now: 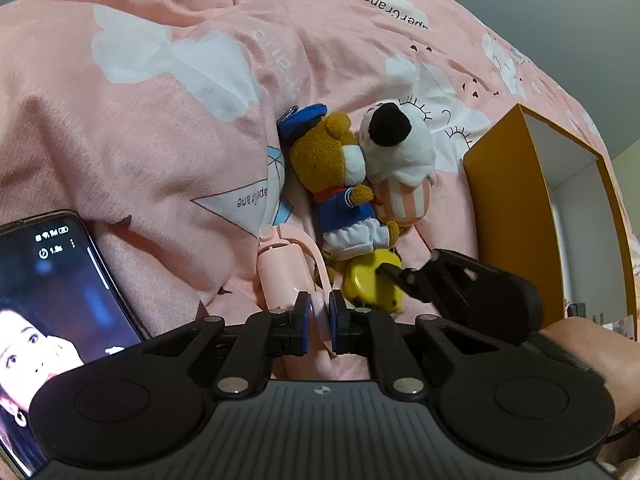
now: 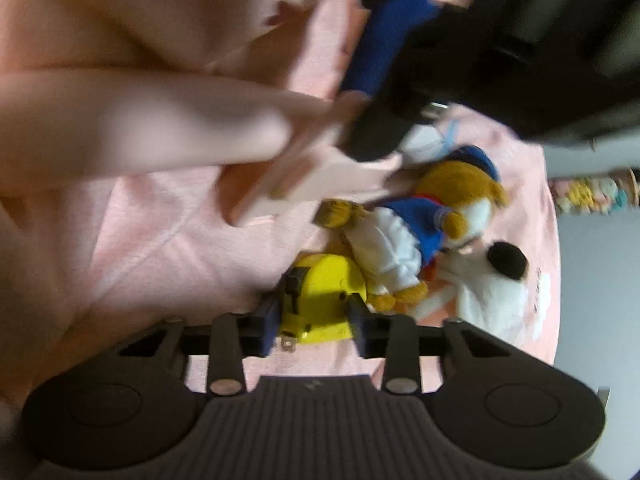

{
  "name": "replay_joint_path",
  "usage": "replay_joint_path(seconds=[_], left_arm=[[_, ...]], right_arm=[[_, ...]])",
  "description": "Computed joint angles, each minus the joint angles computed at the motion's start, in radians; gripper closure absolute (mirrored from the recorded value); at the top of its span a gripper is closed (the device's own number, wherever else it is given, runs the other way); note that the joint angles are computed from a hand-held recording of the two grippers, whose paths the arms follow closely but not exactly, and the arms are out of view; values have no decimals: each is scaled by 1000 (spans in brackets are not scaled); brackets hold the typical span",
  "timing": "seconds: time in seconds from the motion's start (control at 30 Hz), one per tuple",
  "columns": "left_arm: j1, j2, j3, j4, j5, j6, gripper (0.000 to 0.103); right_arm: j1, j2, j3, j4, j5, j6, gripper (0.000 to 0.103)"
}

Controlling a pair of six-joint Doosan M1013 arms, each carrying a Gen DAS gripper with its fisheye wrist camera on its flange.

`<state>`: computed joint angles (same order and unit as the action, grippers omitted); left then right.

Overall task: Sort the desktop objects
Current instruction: 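Grasp the yellow tape measure with the right tool while the left holds the selfie stick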

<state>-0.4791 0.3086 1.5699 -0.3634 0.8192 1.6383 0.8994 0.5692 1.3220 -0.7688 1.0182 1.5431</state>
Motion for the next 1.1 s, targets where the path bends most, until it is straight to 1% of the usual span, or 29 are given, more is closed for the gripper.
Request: replay_joint_path(seconds=[0.13, 0.2, 0.27, 0.33, 0.37, 0.4, 0.5, 0.6, 0.67, 0.7, 0.73, 0.87, 1.0, 1.1], left_arm=[[-5, -5, 7, 16, -11, -4, 92], [-5, -4, 6, 17, -11, -7, 92], [-6, -4, 6, 20, -11, -7, 93], [-6, -5, 7, 22, -11, -8, 93], [-6, -4, 6, 22, -11, -8, 92], [-6, -4, 6, 22, -10, -9, 92], [-7, -3, 4, 24, -11, -12, 92], [-10, -2, 3, 34, -12, -19, 92], [-14, -1, 3, 45, -14, -20, 92], [-17, -1, 3, 52, -15, -19, 92], [-20, -2, 3, 60, -18, -21, 92], [-29, -3, 6, 81, -26, -24, 92], [-45, -10, 11, 137, -35, -44, 92], [-53, -15, 15, 165, -40, -93, 92]], right_arm=[[-8, -25, -3, 33, 3, 110, 78], [-19, -41, -14, 89, -3, 155, 80], [-45, -59, -33, 209, -17, 198, 81], [-87, -74, -51, 377, -42, 237, 81], [-102, -80, -51, 441, -48, 267, 81], [-117, -76, -62, 485, -40, 294, 81], [-141, -70, -71, 551, -24, 368, 80], [-149, -64, -74, 576, -27, 378, 78], [-141, -53, -81, 558, -20, 386, 73], [-150, -47, -83, 546, -18, 381, 73], [-145, -43, -84, 527, -16, 391, 72], [-137, -58, -62, 503, -41, 434, 75], [-134, -98, -21, 487, -68, 505, 82], [-148, -136, 27, 540, -128, 558, 82]])
